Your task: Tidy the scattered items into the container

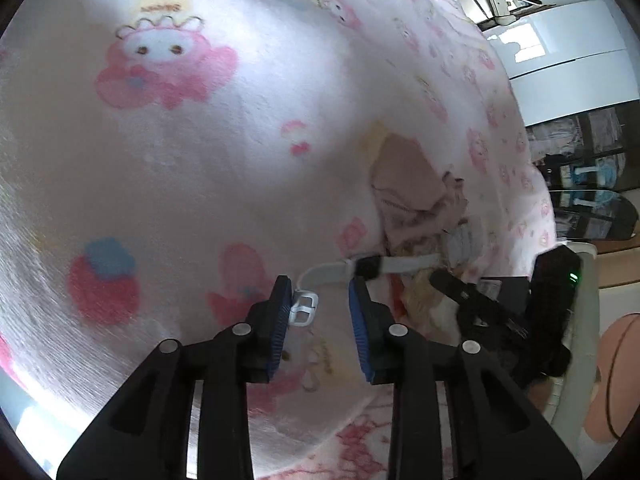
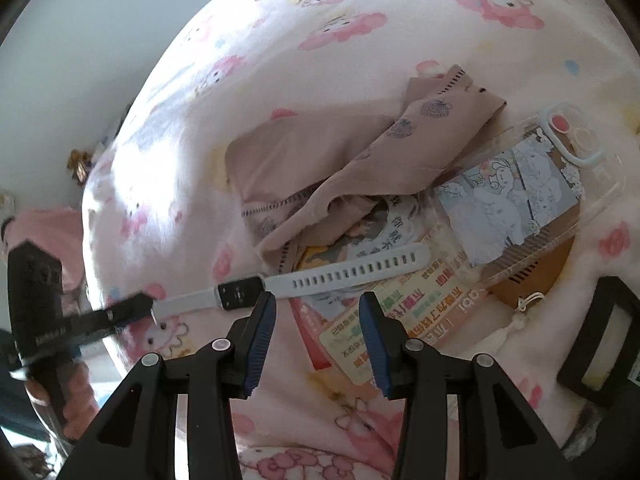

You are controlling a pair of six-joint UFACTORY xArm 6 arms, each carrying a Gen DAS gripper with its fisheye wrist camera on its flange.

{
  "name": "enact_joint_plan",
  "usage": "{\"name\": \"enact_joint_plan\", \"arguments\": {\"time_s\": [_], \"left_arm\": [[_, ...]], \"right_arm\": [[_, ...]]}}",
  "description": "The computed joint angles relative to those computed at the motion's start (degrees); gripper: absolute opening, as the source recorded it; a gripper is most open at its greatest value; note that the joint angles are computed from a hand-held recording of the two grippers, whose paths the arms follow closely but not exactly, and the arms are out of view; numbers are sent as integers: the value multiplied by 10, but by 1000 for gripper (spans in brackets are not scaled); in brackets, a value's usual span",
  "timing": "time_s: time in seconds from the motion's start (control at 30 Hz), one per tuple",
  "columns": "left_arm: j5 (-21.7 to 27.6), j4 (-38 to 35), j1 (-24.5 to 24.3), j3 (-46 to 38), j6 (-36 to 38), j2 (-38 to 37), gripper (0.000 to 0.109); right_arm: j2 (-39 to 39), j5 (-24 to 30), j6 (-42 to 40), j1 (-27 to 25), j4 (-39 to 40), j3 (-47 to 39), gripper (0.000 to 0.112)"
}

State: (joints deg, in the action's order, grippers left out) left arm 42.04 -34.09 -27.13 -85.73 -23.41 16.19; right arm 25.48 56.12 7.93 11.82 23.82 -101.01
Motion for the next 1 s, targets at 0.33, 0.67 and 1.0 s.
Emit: {"name": "enact_joint_plan", "arguments": {"time_s": [0.33,0.67,1.0], "left_arm": [[14,7,2,-49,26,37,29],[46,-36,-24,-157,80,119,29],[209,181,-63,-452,88,291,30]], "right_arm": [[11,-31,7,-22,51,16,39],[-18,-77,-46,-29,121,77,13],[-88,-93,1,-35,59,147,14]]}}
